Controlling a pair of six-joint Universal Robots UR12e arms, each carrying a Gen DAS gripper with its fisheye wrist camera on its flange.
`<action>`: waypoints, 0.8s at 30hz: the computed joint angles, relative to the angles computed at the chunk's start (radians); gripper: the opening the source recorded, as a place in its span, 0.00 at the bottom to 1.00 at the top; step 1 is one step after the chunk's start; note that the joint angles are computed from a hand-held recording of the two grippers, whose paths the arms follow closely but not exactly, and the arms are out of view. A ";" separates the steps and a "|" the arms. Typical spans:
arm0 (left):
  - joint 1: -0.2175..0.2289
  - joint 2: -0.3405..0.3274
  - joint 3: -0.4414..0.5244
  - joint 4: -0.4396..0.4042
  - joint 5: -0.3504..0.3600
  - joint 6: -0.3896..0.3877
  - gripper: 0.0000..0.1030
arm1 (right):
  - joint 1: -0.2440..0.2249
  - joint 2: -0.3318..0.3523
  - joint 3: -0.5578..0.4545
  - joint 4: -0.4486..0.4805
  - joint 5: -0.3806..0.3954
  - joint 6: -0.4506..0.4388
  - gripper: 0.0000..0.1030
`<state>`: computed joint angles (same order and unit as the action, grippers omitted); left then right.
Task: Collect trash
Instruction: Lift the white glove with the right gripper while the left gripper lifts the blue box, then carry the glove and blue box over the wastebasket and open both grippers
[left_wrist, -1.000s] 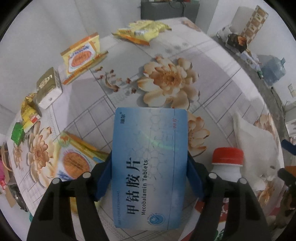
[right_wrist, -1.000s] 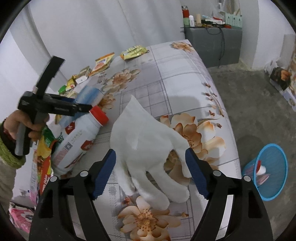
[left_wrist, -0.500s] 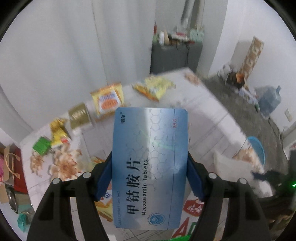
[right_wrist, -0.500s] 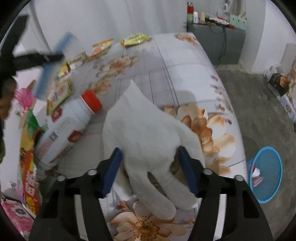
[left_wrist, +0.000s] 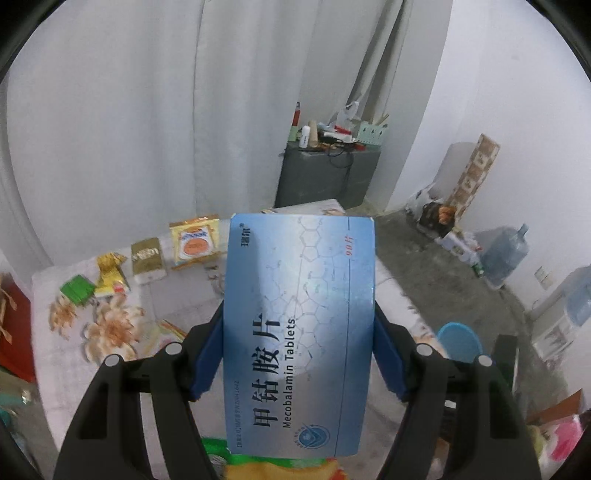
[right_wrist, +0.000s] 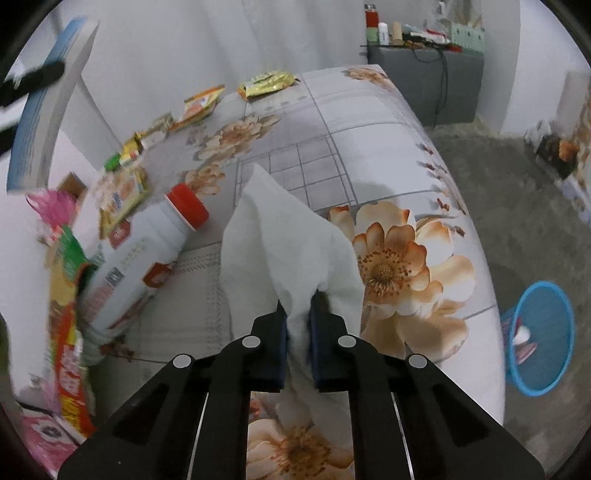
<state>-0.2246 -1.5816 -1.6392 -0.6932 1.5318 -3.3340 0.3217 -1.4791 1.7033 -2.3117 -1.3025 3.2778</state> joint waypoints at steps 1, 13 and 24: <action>-0.004 0.003 -0.005 0.004 -0.004 -0.013 0.67 | -0.005 -0.003 0.003 -0.006 0.014 0.010 0.08; -0.090 -0.012 -0.021 0.035 -0.019 -0.119 0.67 | -0.084 -0.083 0.079 -0.111 0.164 0.114 0.08; -0.175 -0.104 0.045 0.029 -0.086 -0.110 0.67 | -0.190 -0.187 0.167 -0.135 0.159 0.160 0.08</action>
<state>-0.3999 -1.6858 -1.5946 -0.6642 1.4460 -3.4438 0.1318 -1.6656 1.8702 -2.4471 -1.1434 3.4380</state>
